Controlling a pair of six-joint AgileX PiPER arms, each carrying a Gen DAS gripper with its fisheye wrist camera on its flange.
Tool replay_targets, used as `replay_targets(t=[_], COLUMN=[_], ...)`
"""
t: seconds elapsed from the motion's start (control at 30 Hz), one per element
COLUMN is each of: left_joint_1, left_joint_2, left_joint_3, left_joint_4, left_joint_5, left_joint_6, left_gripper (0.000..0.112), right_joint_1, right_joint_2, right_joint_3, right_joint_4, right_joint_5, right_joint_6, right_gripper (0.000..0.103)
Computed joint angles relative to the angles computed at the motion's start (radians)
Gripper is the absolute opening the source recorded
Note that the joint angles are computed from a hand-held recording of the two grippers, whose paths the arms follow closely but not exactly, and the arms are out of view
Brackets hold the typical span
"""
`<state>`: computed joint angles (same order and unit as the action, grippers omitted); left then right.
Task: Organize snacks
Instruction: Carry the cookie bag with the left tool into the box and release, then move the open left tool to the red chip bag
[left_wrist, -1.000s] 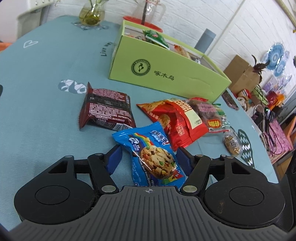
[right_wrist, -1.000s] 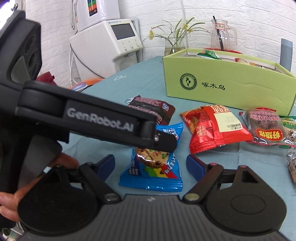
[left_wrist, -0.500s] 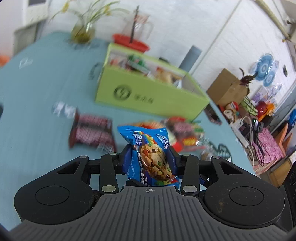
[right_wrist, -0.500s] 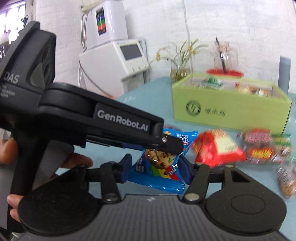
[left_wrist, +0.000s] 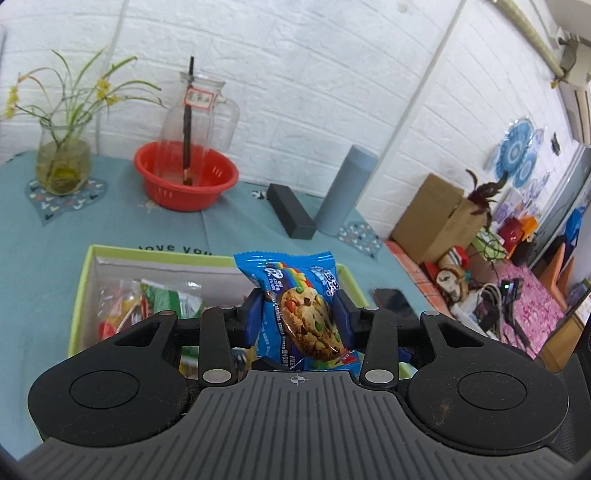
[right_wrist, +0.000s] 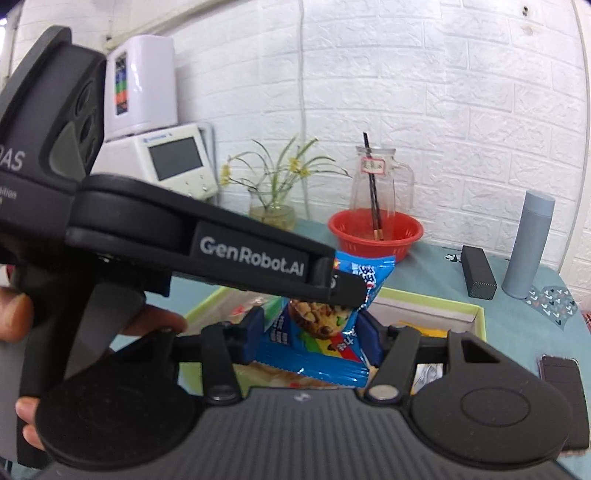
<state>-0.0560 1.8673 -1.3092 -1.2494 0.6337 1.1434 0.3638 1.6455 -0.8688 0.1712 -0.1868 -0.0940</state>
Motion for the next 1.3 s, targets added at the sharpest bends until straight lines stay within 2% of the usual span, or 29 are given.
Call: replay_targets(t=[0.13,0.2,0.27,0.33,0.4,0.5,0.63,0.67,0.77,0.9,1.0,1.17,1.23,1.3], left_joint_1=[-0.027,-0.027,-0.012,0.010,0.044,0.106,0.204,0.225,0.273,0.327,0.358,0.322,0.359,0.398], left_joint_2=[0.131,0.177,0.178,0.133,0.054,-0.089,-0.264,-0.299,-0.376,-0.414,-0.430,-0.575,-0.628,-0.655], left_joint_3=[-0.112,-0.124,-0.101,-0.051,0.033,0.193,0.419,0.482,0.660,0.835,0.913,0.973,0.982,0.976], left_joint_4=[0.099,0.091,0.019,-0.037,-0.147,-0.289,-0.308,-0.305,-0.324,-0.322,-0.297,-0.247,-0.208,-0.173], left_joint_5=[-0.054,-0.073,-0.062,-0.048,-0.020,0.033,0.138,0.155,0.174,0.203,0.245,0.187,0.206,0.229], left_joint_6=[-0.080,-0.052,0.048,0.109,0.234,0.401,0.474,0.495,0.571,0.615,0.608,0.518,0.485,0.458], left_gripper=[0.020,0.025,0.028,0.041,0.049,0.062,0.064,0.064,0.064,0.064,0.065,0.065,0.066,0.069], right_joint_1=[-0.051,-0.048,-0.047,-0.050,-0.042,0.011,0.174,0.229,0.447,0.829,1.075,1.282,1.363,1.385], right_joint_2=[0.154,0.210,0.219,0.185,0.110,-0.045,-0.238,-0.267,-0.293,-0.272,-0.248,-0.300,-0.328,-0.335], right_joint_3=[-0.119,-0.156,-0.147,-0.115,-0.038,0.141,0.392,0.447,0.591,0.684,0.727,0.769,0.778,0.772], right_joint_4=[-0.377,-0.411,-0.363,-0.370,-0.231,0.033,0.282,0.341,0.539,0.915,1.129,1.356,1.428,1.449], right_joint_5=[0.028,0.043,0.023,0.005,-0.045,-0.176,-0.322,-0.356,-0.486,-0.659,-0.761,-0.871,-0.928,-0.951], right_joint_6=[0.368,0.404,0.360,0.388,0.257,0.035,-0.079,-0.081,-0.031,-0.007,0.074,0.087,0.069,0.034], right_gripper=[0.063,0.067,0.072,0.076,0.081,0.097,0.099,0.102,0.102,0.102,0.102,0.102,0.102,0.103])
